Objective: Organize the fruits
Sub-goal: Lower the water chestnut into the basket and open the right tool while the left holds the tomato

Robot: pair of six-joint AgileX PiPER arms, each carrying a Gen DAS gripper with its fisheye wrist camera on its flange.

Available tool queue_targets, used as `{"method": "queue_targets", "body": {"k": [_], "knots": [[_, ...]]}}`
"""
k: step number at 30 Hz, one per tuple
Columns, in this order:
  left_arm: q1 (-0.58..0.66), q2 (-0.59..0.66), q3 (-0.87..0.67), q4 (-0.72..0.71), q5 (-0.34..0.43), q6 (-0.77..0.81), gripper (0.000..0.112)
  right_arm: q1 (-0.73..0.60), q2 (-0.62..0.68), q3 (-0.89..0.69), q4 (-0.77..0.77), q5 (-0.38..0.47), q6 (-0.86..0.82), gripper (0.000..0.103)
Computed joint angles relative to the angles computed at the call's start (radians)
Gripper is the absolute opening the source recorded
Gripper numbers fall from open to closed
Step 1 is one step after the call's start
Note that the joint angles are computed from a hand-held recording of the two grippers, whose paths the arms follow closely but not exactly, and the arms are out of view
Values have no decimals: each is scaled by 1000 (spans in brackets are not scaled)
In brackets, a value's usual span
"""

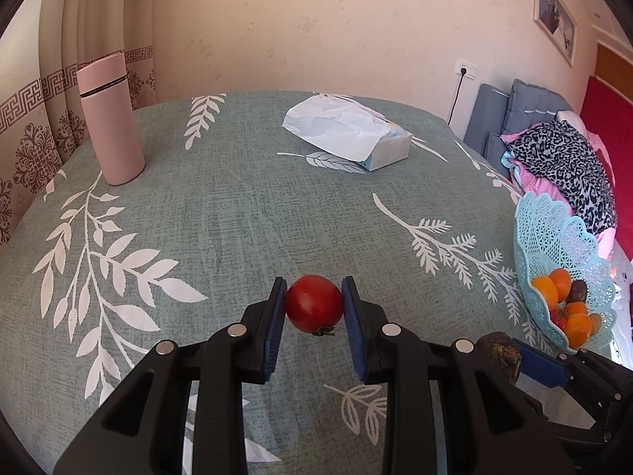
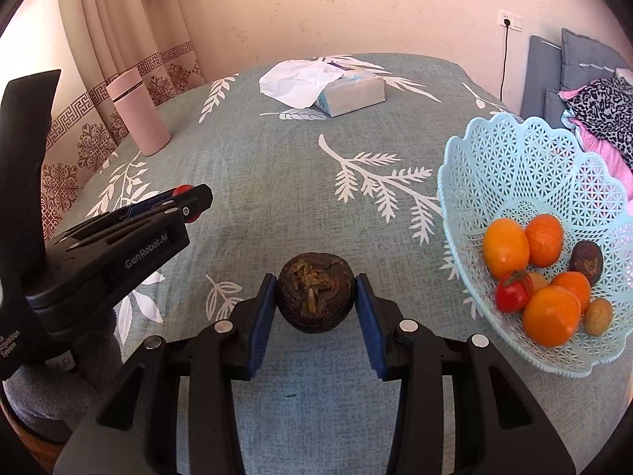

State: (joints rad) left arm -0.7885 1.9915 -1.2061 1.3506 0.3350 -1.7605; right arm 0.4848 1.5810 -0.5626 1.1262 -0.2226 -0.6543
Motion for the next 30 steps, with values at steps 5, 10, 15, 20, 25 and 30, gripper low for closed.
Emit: {"method": "queue_targets", "body": {"k": [5, 10, 15, 20, 25, 30], "knots": [[-19, 0, 1, 13, 5, -9, 29, 14, -70, 38, 112, -45, -102, 42], [-39, -3, 3, 27, 6, -14, 29, -17, -123, 60, 158, -53, -147, 42], [-62, -2, 2, 36, 7, -11, 29, -73, -171, 82, 171, -54, -163, 42], [-78, 6, -2, 36, 9, -2, 29, -172, -196, 113, 79, -33, -80, 42], [-94, 14, -8, 27, 12, 12, 29, -297, -197, 138, -72, 2, 56, 42], [-100, 24, -17, 12, 7, 35, 29, -421, -209, 159, -291, 36, 249, 41]]}}
